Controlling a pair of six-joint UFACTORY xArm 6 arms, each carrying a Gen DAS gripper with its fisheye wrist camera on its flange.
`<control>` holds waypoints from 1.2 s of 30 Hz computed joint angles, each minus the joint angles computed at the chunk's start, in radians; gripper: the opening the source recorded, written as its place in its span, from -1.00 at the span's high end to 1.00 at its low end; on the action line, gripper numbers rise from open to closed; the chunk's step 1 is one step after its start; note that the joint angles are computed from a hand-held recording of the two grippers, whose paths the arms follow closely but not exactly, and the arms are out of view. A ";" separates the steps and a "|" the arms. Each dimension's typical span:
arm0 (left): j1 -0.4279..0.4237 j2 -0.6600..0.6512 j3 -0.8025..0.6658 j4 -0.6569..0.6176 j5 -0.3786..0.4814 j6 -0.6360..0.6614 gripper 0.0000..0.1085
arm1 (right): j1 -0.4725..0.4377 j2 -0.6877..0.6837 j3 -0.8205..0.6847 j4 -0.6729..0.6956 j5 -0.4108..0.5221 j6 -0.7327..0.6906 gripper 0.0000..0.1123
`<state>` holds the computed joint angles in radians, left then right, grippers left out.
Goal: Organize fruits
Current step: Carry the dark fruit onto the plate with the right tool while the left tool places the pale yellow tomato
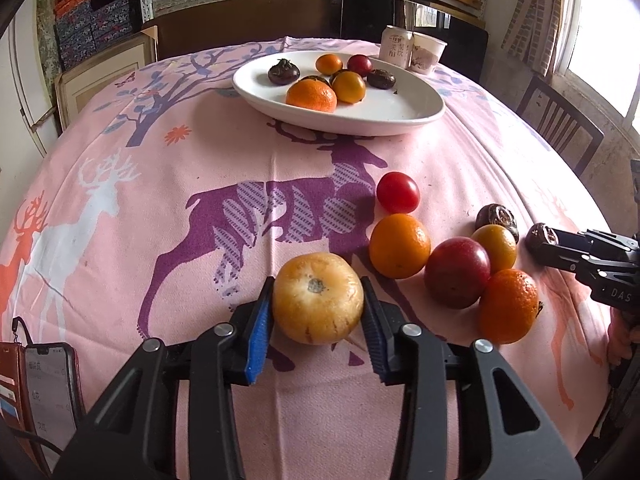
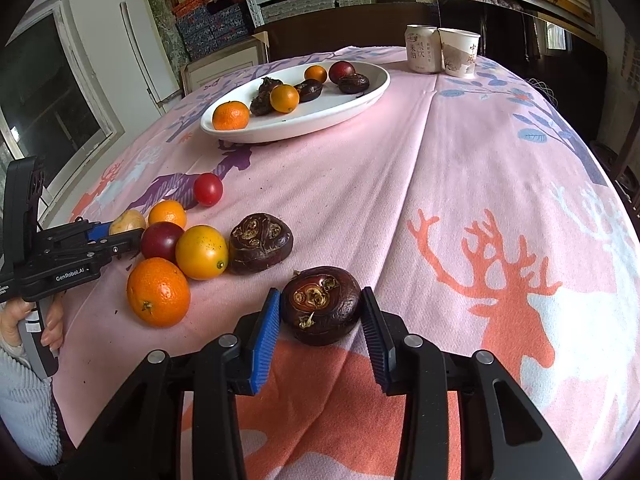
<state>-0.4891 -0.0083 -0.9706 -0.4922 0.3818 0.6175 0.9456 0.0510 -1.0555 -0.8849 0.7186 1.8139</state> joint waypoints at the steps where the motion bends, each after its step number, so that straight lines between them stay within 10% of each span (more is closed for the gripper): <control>1: 0.002 -0.004 0.003 -0.023 -0.005 0.014 0.27 | -0.003 -0.004 0.006 -0.006 -0.010 0.009 0.28; 6: 0.005 -0.005 -0.011 -0.135 -0.023 0.091 0.27 | -0.013 -0.022 0.031 -0.042 -0.047 0.053 0.28; 16: -0.032 0.190 -0.324 0.092 -0.042 -0.121 0.27 | -0.088 -0.041 -0.091 -0.104 0.031 -0.051 0.28; 36: -0.012 0.672 -0.959 0.326 0.115 -0.423 0.27 | -0.307 0.320 -0.470 0.106 -0.143 -0.380 0.28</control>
<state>-0.5008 0.6637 -1.9298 -0.1660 0.4971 0.1945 0.6388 0.3705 -1.5256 -0.7786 0.5757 1.4343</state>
